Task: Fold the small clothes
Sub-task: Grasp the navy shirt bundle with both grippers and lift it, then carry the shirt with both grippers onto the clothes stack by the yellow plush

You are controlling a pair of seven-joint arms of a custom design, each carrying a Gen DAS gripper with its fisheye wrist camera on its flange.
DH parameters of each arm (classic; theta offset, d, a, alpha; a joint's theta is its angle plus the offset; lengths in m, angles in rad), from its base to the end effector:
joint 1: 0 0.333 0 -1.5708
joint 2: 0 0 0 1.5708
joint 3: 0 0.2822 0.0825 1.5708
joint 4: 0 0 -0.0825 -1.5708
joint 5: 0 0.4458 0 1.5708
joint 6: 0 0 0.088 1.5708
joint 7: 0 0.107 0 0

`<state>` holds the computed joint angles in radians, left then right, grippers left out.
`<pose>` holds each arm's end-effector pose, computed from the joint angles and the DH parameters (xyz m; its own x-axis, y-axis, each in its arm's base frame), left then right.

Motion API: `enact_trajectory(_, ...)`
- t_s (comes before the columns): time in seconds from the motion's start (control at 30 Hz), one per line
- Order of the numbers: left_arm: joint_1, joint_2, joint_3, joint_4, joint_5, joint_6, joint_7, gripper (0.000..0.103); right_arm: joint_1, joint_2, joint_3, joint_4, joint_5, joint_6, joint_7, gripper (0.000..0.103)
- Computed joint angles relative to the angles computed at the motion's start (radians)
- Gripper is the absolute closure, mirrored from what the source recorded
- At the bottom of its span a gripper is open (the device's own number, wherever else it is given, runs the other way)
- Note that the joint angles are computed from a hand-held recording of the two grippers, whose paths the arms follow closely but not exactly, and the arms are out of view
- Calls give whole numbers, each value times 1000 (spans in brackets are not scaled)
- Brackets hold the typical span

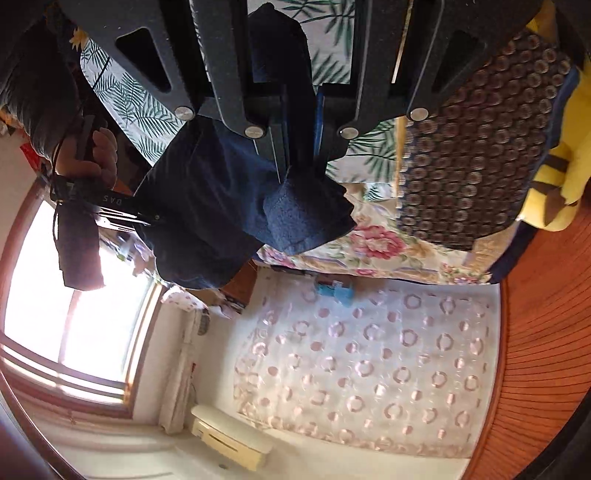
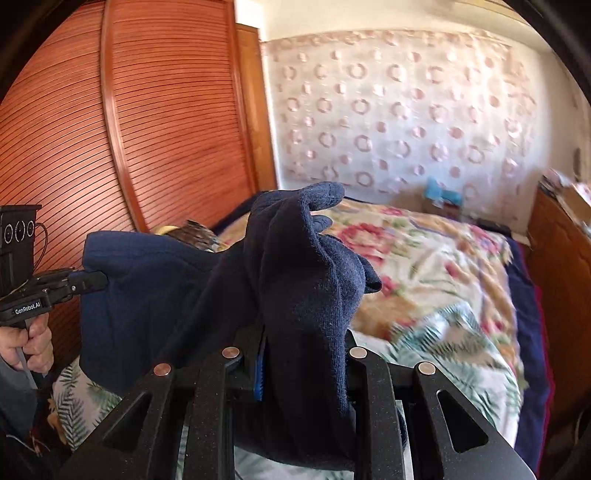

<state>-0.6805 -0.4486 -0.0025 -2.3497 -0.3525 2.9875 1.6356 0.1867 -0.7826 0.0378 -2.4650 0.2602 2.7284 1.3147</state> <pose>0.4300 -0.3187 0.5805 -0.5407 -0.7963 0.2713 -0.5268 0.0691 -0.8472 0.4385 0.0937 0.6449 0.3069 -0.9517 -0.0094 -0.4693 -0.1428 -0.8714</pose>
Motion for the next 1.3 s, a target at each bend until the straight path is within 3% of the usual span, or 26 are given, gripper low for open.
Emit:
enact_trajectory(0.23,131,-117,-39,-139,88,77,-145,92,105,257,-54,228,49,33,-179,80)
enact_trajectory(0.3,178,-131,-59,-161,125,78,-195,92,131,344,-66,309,81,30,-241,80)
enact_trajectory(0.43,212,-159,-40,-210,176,60,-254,92,165,516,-75,469,179,14,-370,80)
enact_trajectory(0.53,252,-179,-45,-251,224,49,-306,93,158,661,-60,606,243,-11,-443,80)
enact_trajectory(0.67,247,-193,-9,-279,256,38,-345,94,119,835,-7,783,243,-60,-468,80)
enact_trajectory(0.77,268,-190,-19,-287,288,32,-371,94,105,951,21,911,185,-95,-428,80)
enact_trajectory(1.0,288,-228,-26,-325,326,4,-429,95,90,1181,25,1207,74,-192,-290,74)
enact_trajectory(1.1,296,-234,-38,-331,337,-9,-453,96,101,1201,16,1253,19,-209,-209,71)
enact_trajectory(1.17,304,-237,-48,-333,347,-15,-468,96,108,1157,12,1194,-8,-133,-179,64)
enact_trajectory(1.23,307,-236,-54,-337,357,-20,-478,96,122,1091,3,1100,-47,-29,-136,43)
enact_trajectory(1.3,305,-237,-53,-338,359,-24,-486,96,101,1036,26,1025,-13,27,-164,43)
